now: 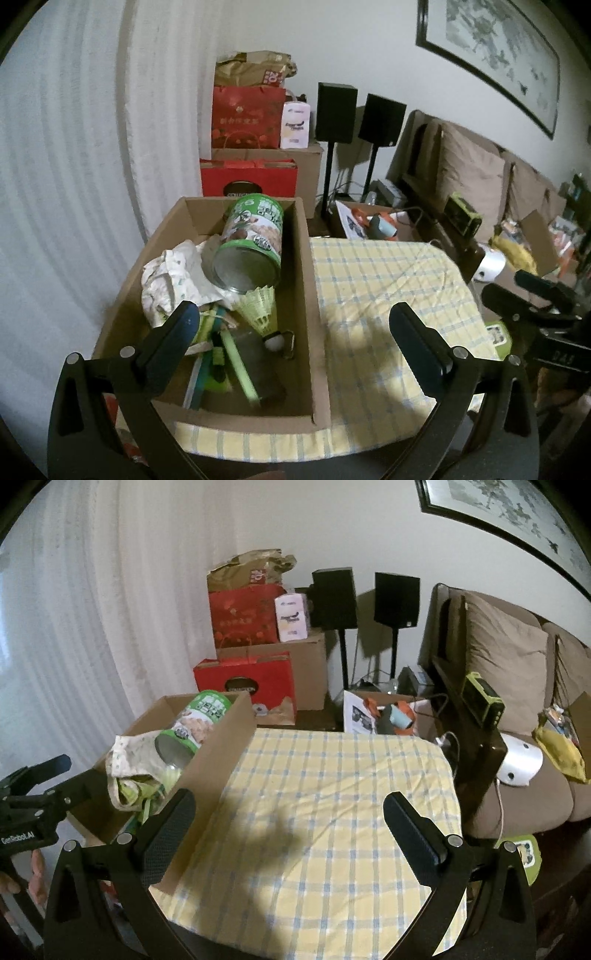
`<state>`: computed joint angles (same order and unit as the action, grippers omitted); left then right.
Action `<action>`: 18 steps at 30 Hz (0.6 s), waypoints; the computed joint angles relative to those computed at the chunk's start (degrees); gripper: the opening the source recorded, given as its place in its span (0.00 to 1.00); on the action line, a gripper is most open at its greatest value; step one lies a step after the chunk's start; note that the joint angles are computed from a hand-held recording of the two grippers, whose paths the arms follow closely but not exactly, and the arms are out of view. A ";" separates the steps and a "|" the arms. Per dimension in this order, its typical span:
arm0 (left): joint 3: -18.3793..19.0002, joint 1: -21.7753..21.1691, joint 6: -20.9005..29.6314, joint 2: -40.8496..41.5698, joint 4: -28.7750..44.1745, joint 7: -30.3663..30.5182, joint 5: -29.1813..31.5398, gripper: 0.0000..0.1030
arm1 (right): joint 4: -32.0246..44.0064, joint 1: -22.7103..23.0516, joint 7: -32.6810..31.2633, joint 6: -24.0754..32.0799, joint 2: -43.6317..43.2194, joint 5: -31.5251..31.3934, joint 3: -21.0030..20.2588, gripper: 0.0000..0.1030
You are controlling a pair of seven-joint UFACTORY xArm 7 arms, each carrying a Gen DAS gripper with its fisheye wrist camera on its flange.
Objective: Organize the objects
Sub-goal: 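Withdraw both tools from the box back over the table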
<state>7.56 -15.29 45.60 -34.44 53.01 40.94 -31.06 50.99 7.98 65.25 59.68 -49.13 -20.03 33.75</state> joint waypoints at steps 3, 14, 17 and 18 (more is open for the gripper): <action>-0.13 0.19 0.99 -1.88 -1.33 0.21 0.76 1.00 | -0.16 0.36 0.61 1.45 -1.19 0.17 0.78 0.99; -0.17 0.88 2.03 -7.58 -4.68 -1.23 3.64 1.00 | 0.65 1.09 2.16 4.88 -4.03 1.68 3.78 0.99; 0.04 0.80 2.40 -8.84 -5.39 -1.72 4.16 1.00 | 1.24 0.83 2.19 6.07 -4.09 1.98 4.75 0.99; 0.21 0.70 2.59 -9.08 -5.51 -1.79 4.29 1.00 | 1.28 0.86 2.31 6.30 -4.19 2.15 4.97 0.99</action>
<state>7.77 -14.59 48.19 -43.53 47.50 39.15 -26.78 52.27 8.84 67.55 65.98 -53.32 -17.89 38.72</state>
